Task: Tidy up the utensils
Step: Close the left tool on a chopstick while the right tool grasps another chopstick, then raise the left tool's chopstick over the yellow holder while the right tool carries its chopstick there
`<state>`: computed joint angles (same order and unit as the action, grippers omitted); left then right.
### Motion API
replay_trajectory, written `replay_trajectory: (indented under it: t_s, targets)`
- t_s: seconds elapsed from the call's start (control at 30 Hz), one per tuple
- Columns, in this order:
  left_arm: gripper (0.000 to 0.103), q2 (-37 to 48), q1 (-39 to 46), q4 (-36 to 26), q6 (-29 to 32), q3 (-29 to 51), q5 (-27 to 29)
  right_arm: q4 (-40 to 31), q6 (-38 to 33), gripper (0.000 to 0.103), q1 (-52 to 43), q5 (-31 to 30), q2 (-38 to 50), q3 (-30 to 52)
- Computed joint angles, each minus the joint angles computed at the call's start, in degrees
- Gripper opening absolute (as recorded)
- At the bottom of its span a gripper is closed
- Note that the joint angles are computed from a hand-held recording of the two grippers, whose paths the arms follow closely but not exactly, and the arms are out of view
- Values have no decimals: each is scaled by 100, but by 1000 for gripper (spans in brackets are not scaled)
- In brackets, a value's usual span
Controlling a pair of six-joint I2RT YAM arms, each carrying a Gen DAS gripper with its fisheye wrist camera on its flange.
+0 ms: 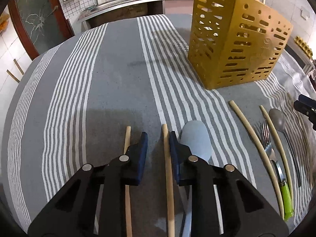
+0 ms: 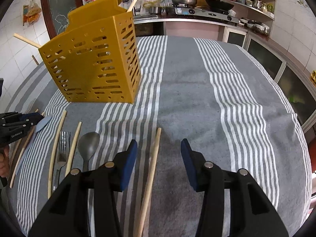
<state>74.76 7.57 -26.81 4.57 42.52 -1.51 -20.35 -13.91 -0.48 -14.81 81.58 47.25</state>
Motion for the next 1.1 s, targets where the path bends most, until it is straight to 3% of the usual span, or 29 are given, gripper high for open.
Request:
replay_trajectory:
  t_s: [0.13, 0.23, 0.3, 0.37, 0.47, 0.7, 0.83, 1.1]
  targets:
    - [11, 155, -109, -131, -183, 181, -89, -179, 65, 44, 157, 112, 358, 271]
    - [4, 170, -174, -268, -223, 243, -36, -501, -1, 37, 312, 217, 594, 521]
    - [3, 119, -297, -345, -183, 238, -101, -682, -38, 28, 344, 276, 692, 686]
    - [3, 83, -350, -331, -166, 180, -159, -785, -70, 13, 316, 259, 803, 829]
    - [3, 113, -343, -341, -180, 205, -143, -852, -63, 7, 307, 235, 898, 957]
    - [4, 109, -105, -392, -176, 350, 128, -851, 34, 6, 107, -73, 660, 916]
    - [4, -397, 96, -468, -177, 317, 418, -927, -16, 6, -78, -393, 337, 921]
    - [4, -1270, 110, -874, -207, 470, 420, -869, 5, 6, -414, -1142, -412, 807]
